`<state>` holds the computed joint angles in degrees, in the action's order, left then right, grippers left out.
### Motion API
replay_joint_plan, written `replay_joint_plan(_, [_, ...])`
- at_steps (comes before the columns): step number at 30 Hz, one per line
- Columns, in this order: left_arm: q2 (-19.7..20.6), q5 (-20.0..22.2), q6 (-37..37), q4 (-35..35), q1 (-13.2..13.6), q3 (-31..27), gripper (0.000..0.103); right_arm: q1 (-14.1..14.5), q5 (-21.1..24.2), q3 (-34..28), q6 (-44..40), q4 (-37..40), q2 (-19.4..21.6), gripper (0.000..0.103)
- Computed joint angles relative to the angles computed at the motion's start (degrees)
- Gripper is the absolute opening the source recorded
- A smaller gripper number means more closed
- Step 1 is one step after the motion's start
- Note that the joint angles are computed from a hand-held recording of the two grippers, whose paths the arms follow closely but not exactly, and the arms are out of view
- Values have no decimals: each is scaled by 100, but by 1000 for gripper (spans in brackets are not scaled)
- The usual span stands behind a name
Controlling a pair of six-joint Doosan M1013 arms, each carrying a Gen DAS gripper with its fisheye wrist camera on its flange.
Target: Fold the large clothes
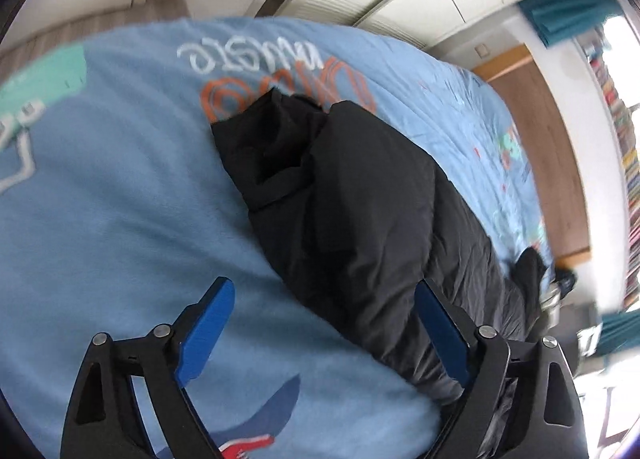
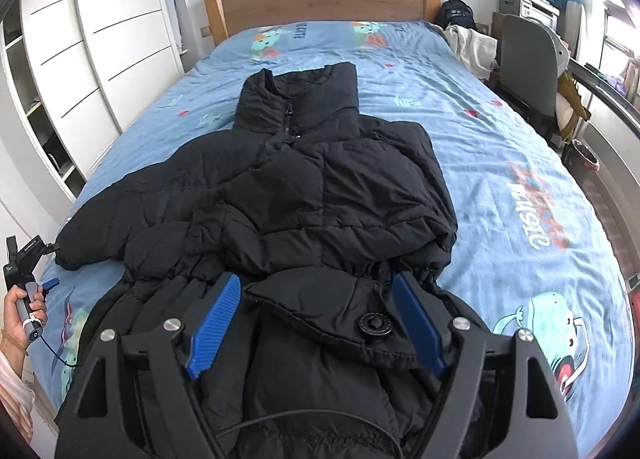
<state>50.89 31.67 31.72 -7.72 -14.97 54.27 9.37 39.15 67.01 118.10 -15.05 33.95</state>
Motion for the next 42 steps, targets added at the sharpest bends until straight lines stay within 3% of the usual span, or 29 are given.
replay_joint_plan(3, [88,-207,86,-547,69,-9,85,9,57,-47,66,-95,31,78])
replay_joint_plan(6, [98,-741,258,-1343,134,165,78,14,94,-69,54,-114,47,78])
replay_joint_plan(8, [91,-1040,450,-1770,150,253,68,19,120,-71,64,-168,51,78])
replay_joint_plan(10, [105,-1150,628,-2077,161,260,44,10,119,-36,85,-193,36,78])
replay_joint_plan(12, [103,-1197,807,-2275,168,249,27,-7,95,11,115,-202,9,78])
replay_joint_plan(16, [67,-1132,629,-1743,128,95,13,-33,36,125,196,-287,-80,78])
replay_joint_plan(31, [-34,-698,1966,-1269,-145,-871,8,-120,-521,920,735,-722,-764,78])
replay_joint_plan(37, [235,-69,2514,-1050,-441,-1895,7,-168,-908,1399,1120,-986,-1158,78])
replay_joint_plan(42, [835,745,2817,-975,-707,-3271,7,-226,-1056,1739,1399,-1242,-1425,78])
